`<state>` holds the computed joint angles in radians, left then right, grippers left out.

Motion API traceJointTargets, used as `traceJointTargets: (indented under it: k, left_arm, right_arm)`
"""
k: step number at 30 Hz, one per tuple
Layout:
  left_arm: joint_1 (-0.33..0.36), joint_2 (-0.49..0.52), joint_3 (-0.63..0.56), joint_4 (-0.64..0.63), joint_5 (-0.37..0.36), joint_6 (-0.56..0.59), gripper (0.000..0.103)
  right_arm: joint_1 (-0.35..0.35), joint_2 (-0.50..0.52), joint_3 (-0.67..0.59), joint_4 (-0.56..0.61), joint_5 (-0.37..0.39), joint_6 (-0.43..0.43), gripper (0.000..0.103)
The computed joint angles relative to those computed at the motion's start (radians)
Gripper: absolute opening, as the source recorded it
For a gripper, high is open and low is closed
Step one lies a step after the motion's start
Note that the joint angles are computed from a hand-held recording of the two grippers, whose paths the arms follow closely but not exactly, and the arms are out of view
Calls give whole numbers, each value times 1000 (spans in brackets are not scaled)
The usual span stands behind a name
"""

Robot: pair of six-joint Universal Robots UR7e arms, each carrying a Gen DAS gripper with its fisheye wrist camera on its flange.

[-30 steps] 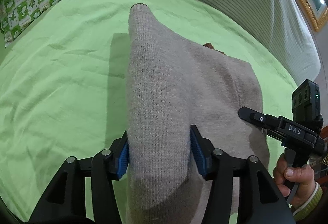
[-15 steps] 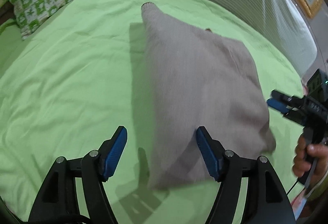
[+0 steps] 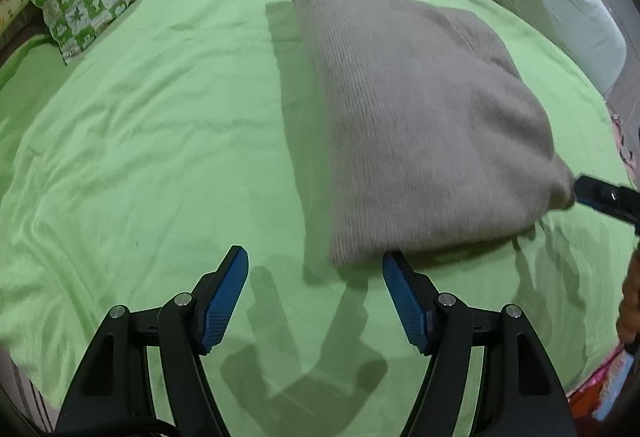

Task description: Fold small clothes

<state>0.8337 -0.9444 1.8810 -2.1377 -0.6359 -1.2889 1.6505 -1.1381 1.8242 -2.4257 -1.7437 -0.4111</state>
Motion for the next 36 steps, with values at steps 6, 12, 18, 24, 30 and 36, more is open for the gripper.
traceJointTargets:
  k: [6,12,18,24,30,36]
  left_arm:
    - [34,30,-57,108,6,-35,70]
    - [27,18,-48,121,4,-103,70]
    - [31,18,-56,133,-14,-124,69]
    - [32,28,-76,171,-21,-163,69]
    - [35,29,-73,159,-37,-168,69]
    - [16,-16,-33,94,-101,-105,64]
  right_arm:
    - [6,12,5,-24,-4,11,59]
    - [22,23,3,-22,6,-1,48]
    - [48,48,-12,-21,-57,-49,7]
    - [95,-4,-14,-122,-5,-152,7]
    - [40,67,-24,-80,-162,-143,7]
    - [17,55,-50,-43,-140,-19,38]
